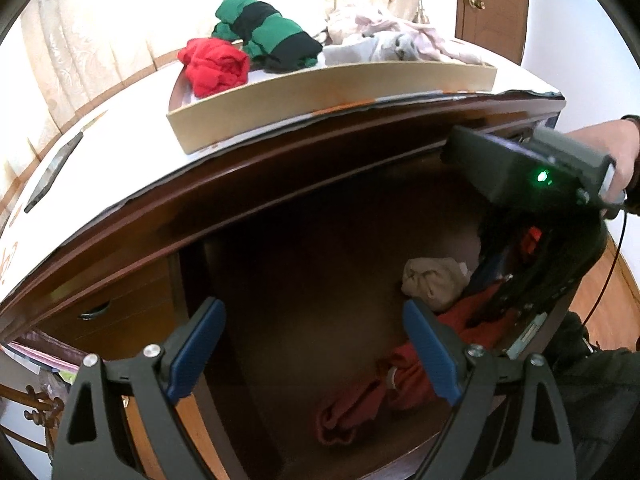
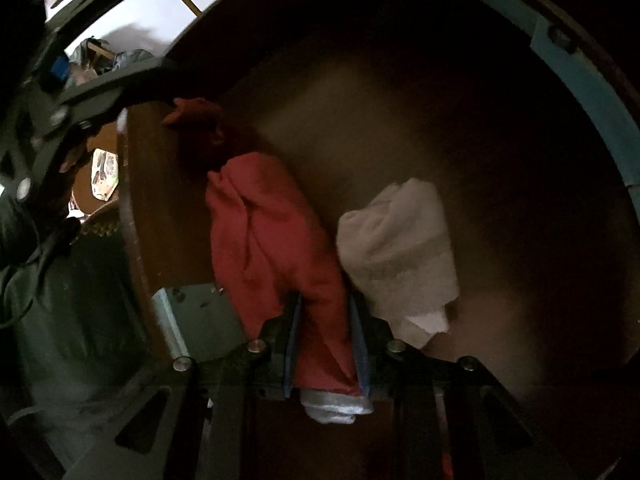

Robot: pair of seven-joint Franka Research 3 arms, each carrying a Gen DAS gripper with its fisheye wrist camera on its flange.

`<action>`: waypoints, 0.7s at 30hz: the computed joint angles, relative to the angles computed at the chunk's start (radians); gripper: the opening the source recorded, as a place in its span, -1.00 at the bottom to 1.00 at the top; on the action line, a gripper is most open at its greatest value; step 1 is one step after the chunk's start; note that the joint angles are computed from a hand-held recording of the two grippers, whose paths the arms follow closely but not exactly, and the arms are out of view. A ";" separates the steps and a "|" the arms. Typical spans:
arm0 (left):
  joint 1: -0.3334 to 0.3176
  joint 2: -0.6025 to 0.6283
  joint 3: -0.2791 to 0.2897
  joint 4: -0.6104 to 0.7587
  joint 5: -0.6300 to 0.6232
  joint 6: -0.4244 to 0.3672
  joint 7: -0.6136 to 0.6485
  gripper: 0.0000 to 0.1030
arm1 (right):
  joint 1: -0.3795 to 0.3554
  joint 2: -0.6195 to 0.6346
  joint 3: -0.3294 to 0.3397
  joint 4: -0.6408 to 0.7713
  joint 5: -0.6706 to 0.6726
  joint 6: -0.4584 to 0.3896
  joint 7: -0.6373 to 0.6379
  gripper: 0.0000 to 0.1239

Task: Take underwear out of drawer
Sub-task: 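Grasp the red cloth with the right tool while the left tool grasps the beige cloth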

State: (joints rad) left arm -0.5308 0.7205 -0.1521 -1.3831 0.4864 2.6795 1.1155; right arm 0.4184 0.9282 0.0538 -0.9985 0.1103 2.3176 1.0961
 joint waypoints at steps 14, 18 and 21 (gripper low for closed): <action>-0.012 0.034 -0.001 0.054 -0.013 -0.028 0.017 0.79 | 0.031 -0.190 -0.003 -0.426 -0.023 0.520 -0.002 -0.84; -0.020 0.048 0.001 0.084 -0.015 -0.042 0.016 0.79 | 0.004 -0.326 0.044 -0.688 0.026 0.799 -0.021 -0.84; -0.026 0.073 -0.007 0.128 -0.024 -0.052 0.029 0.79 | -0.112 -0.395 0.159 -0.817 0.079 0.944 -0.065 -0.84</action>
State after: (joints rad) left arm -0.5569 0.7933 -0.1595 -1.2556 0.4627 2.6279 1.1440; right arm 0.3066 0.5331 0.2133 -1.8156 0.1898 3.2614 1.0309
